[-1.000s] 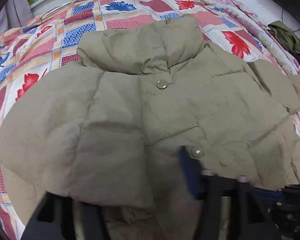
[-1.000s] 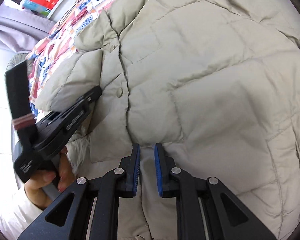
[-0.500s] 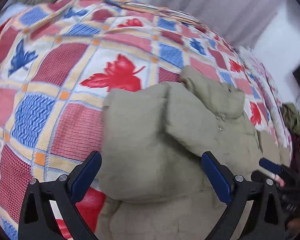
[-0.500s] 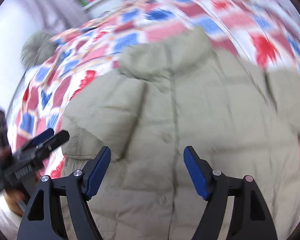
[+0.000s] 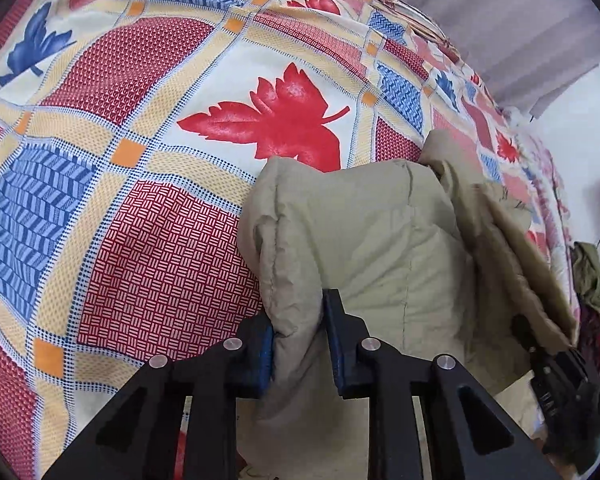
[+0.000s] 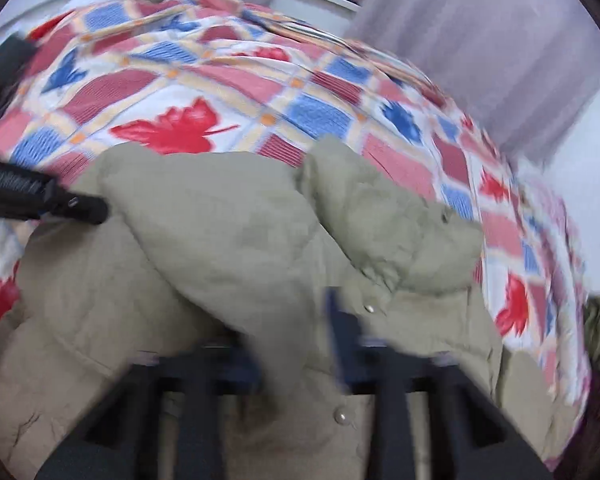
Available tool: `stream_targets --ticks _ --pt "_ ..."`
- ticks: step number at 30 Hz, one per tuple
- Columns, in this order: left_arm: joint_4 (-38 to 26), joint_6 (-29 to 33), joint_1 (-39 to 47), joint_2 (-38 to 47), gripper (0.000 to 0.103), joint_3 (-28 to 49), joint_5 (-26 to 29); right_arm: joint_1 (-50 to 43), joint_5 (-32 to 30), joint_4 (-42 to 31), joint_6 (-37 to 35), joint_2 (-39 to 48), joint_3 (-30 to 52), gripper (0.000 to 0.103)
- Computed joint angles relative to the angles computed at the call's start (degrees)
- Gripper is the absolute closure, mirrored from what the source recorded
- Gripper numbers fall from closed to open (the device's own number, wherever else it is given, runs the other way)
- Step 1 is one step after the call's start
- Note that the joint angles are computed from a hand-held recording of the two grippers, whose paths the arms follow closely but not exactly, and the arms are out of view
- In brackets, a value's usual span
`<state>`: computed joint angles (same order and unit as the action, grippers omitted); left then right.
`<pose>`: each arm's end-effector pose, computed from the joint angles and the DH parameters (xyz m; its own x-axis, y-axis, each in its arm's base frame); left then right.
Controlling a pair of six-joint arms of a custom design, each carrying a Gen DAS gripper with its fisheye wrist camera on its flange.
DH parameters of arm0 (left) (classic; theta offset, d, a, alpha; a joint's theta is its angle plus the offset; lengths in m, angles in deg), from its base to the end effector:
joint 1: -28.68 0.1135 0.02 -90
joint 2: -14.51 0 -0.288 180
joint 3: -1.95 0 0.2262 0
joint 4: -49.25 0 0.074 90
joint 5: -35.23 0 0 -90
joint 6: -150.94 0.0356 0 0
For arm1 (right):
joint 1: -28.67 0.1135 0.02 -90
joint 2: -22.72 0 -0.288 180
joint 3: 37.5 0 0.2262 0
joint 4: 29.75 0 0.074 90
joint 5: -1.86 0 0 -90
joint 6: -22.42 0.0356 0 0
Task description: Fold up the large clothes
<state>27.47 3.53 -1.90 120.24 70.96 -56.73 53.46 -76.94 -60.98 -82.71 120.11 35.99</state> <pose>0.2904 -0.1702 0.1620 -0.8108 -0.4990 -0.3060 -0.3529 0.8338 -0.4245 0.2990 0.1305 0.2181 -0.6380 -0.5767 -0.5103 -0.4941 0.8148 -0.3031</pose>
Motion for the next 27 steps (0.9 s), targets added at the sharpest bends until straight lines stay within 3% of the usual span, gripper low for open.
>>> stream_targets --ticks 2,6,11,16,19,23,27 --pt "-1.12 0.71 0.23 0.96 0.078 1.08 -0.48 -7.20 -6.13 -2.51 4.94 -0.25 1.06 0.095" --pt "-5.38 2.56 -0.56 3.87 0.078 5.11 -3.18 -26.45 -26.29 -9.32 15.44 4.52 3.48 0.095" --pt "-16.53 2.23 -2.76 2.61 0.078 10.76 -8.57 -40.88 -40.46 -14.80 22.16 11.48 5.05 0.082" --pt "-22.75 3.18 -5.82 -4.94 0.078 11.43 -15.84 -44.07 -36.23 -17.28 18.71 3.52 4.25 0.079" --pt "-24.31 4.29 -6.94 -3.21 0.078 14.29 -14.85 -42.81 -37.47 -17.60 14.54 1.32 6.96 0.079" --pt "-25.02 1.93 -8.94 5.23 0.078 18.23 -14.94 -36.43 -37.01 -16.56 12.89 6.31 11.74 0.079" --pt "-21.79 -0.07 -10.74 9.75 0.078 17.17 -16.94 -32.93 -32.00 -13.04 12.04 13.36 12.79 0.080"
